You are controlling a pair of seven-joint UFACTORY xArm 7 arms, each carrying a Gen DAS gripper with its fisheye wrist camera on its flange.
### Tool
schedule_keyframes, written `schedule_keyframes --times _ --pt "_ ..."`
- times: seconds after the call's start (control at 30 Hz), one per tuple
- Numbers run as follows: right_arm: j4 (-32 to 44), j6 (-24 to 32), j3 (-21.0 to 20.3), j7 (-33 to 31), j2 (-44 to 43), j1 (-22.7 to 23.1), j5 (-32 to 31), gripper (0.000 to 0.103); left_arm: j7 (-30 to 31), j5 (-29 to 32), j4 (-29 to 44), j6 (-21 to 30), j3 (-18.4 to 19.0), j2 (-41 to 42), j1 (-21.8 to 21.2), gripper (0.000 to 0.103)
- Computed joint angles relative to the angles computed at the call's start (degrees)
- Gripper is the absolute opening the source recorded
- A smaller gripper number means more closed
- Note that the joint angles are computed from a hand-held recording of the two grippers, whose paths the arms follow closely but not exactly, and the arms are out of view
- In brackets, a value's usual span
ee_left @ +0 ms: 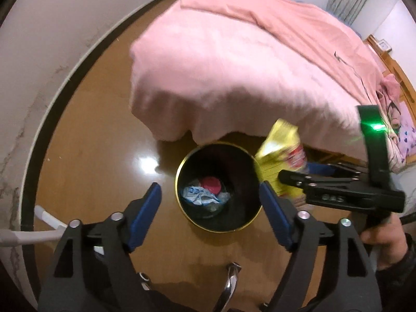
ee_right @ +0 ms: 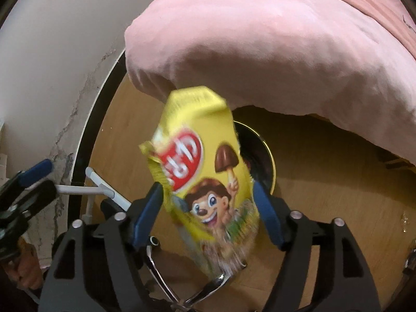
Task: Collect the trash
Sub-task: 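Carry box and wrapper to the bin and open both tools over it, then grasp the white ring with right tool while left tool grasps the rolled paper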
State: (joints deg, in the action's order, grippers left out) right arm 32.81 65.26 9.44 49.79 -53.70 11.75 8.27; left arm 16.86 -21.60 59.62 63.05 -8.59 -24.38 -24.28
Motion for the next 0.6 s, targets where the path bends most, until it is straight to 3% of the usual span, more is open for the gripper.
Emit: schedule_keyframes --times 0.27,0.43,0.6 --pt "10.3 2.3 2.5 -0.3 3.9 -0.1 -2.9 0.077 1.0 -1.8 6.0 5.2 3.7 -7.2 0.9 0.090" --pt "25.2 2.5 6.9 -3.3 13.0 1.5 -5.7 0.080 2.4 -1.5 10.9 11.0 8.6 -12.6 3.8 0.093" --pt "45.2 0.5 14.0 -6.5 29.0 4.2 -11.2 0.081 5.0 5.5 16.2 16.9 14.7 -16.8 11.3 0.094"
